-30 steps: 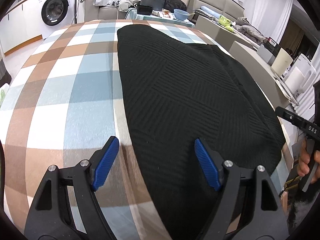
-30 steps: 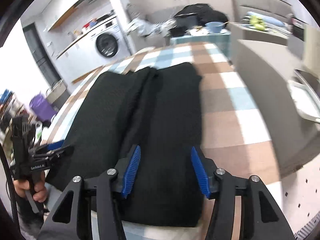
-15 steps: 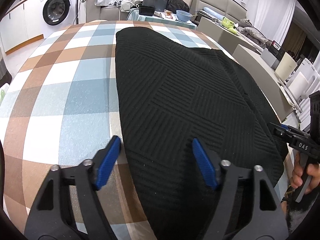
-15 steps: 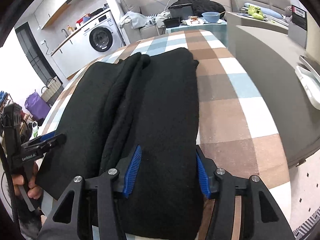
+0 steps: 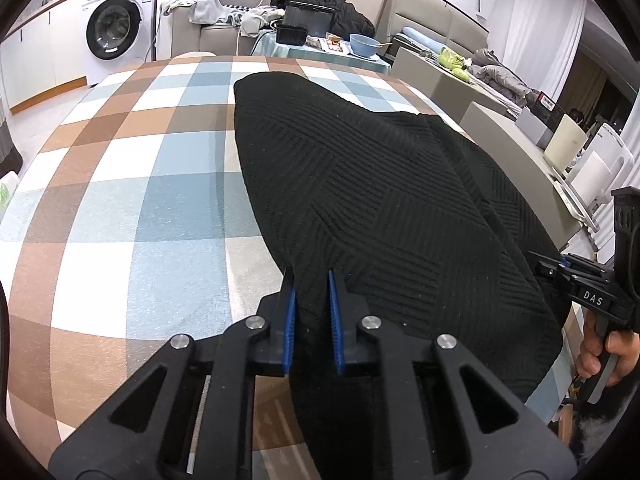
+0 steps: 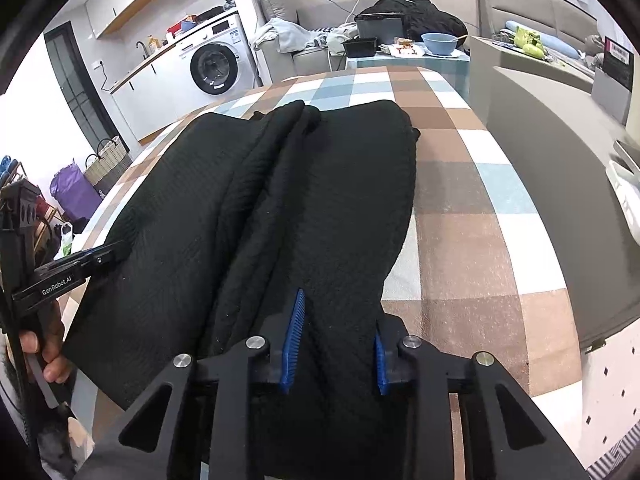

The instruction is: Fold small clothes

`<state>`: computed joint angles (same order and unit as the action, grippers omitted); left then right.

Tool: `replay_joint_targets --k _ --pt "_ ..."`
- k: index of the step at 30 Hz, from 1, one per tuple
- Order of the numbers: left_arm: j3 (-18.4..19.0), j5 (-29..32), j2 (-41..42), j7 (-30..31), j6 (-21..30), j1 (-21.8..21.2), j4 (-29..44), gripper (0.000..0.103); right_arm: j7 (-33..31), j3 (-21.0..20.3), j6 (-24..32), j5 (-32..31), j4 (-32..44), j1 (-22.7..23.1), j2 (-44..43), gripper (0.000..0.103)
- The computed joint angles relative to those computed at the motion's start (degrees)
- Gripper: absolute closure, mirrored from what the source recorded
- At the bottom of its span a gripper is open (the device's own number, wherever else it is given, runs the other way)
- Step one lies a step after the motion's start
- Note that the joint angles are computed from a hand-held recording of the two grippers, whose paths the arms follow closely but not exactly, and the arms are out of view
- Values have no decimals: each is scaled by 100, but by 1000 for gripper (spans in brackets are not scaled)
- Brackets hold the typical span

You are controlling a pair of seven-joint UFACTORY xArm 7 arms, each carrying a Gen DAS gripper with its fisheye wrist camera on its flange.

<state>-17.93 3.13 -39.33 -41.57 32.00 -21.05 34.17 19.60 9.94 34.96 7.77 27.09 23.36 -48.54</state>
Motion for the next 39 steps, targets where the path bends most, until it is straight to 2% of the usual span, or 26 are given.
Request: replay_joint_targets --k 8,19,22,24,27,35,39 --pt "-11 50 -567 -59 287 53 -268 94 -47 36 -223 50 206 140 366 73" --pt "195 -6 -1420 23 630 204 -740 94 -168 158 -508 136 608 466 1027 73" --pt "179 -25 -1410 76 625 237 -740 95 -232 49 -568 226 513 531 953 74" --pt "131 -3 -1375 78 636 281 -705 95 -187 55 -655 265 453 511 906 81" --pt "105 18 -1292 70 632 345 -643 95 -158 103 -777 241 449 494 941 84" --pt "229 59 -1147 81 567 526 -581 95 -196 138 -907 128 829 483 1505 84" --pt "177 76 -1166 85 626 536 -567 94 -424 3 -493 121 934 484 1527 79"
